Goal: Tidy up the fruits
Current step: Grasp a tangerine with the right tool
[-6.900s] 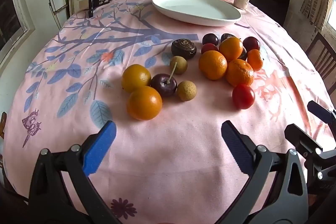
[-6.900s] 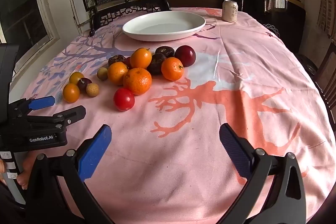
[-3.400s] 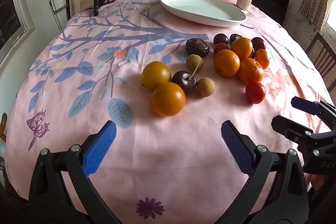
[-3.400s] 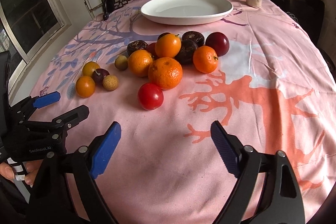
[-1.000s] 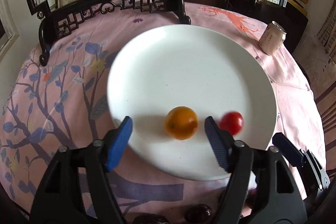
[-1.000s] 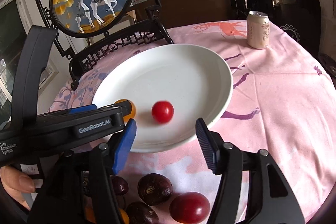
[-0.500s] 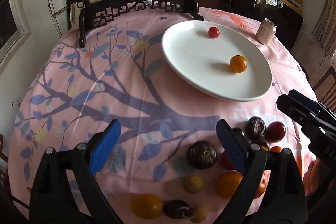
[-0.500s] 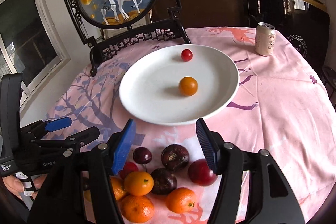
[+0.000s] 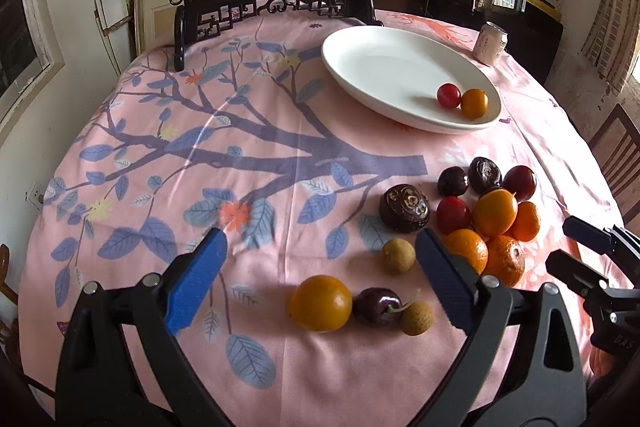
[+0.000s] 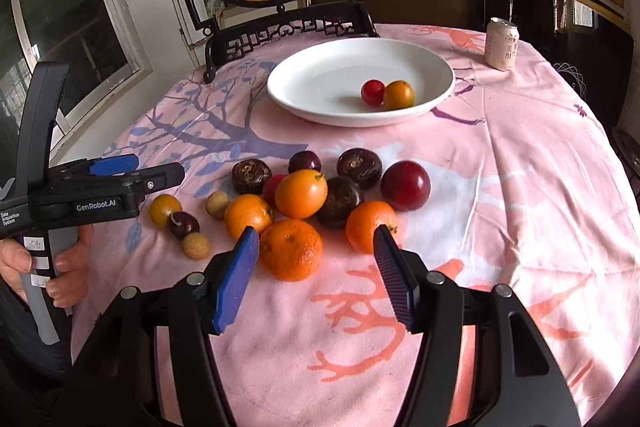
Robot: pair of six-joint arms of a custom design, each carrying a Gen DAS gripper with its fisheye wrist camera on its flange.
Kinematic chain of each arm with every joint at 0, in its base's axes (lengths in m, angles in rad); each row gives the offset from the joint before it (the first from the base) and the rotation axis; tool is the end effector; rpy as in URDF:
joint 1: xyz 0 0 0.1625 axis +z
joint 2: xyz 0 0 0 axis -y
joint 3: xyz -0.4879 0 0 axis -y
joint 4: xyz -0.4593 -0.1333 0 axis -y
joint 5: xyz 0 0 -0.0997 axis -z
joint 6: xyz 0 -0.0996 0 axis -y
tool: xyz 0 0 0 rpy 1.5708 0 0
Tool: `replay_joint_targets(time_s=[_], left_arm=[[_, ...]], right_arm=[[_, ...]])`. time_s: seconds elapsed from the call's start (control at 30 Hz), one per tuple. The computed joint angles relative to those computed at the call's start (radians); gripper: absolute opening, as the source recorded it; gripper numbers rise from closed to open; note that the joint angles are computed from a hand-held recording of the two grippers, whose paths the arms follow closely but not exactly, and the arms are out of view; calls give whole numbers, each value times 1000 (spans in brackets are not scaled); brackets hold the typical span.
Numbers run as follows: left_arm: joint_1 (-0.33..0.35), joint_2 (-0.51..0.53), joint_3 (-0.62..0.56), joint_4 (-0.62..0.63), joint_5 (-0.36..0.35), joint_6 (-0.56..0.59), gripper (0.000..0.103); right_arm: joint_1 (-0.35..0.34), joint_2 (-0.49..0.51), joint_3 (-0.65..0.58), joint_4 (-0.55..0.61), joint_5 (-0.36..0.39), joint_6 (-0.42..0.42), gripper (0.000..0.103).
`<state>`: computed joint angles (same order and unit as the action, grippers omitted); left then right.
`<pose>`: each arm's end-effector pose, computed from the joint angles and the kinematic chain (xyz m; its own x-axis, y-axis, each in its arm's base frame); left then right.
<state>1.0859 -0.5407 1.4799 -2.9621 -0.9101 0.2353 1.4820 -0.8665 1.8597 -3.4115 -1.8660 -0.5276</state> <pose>-0.2072 -0.8104 0.0158 -0.7031 0.3128 -0.6386 0.5997 0.7434 -0.2961 0.0415 -0.7106 0.1612 -0.8362 -0.0709 0.5438 -0.4193 0.7217 -0.5508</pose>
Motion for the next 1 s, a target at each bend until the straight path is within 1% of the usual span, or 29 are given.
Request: replay_joint_targets(time_s=[0.13, 0.3, 0.4, 0.5, 0.53, 0.57, 0.67, 0.7, 0.83, 1.0], left_arm=[[10, -2, 7, -2, 4, 1, 97], [25, -7, 4, 17, -28, -4, 97], [29, -12, 5, 26, -33, -15, 97], [30, -20, 12, 24, -40, -14, 97], [29, -23, 17, 20, -39, -10, 97], [29, -27, 21, 18, -38, -8, 97], [31, -50, 44, 36, -56, -17, 97], [30, -56, 55, 32, -53, -9, 97], [22, -70, 99, -4, -1, 60, 97], [29, -77, 119, 12, 0, 73, 97]], right_arm=[[7, 19, -7, 26, -43, -9, 61], [24, 63, -51, 76, -102, -37, 61], [34, 94, -93, 95, -152, -36, 61], [38, 116, -127, 122, -180, -29, 61], [39, 122, -132, 118, -188, -29, 59], [38, 124, -134, 118, -186, -31, 46], [40, 132, -129, 77, -192, -75, 45], [39, 132, -122, 62, -183, -88, 45], [27, 118, -108, 76, -136, -69, 45], [22, 107, -101, 98, -113, -55, 45]])
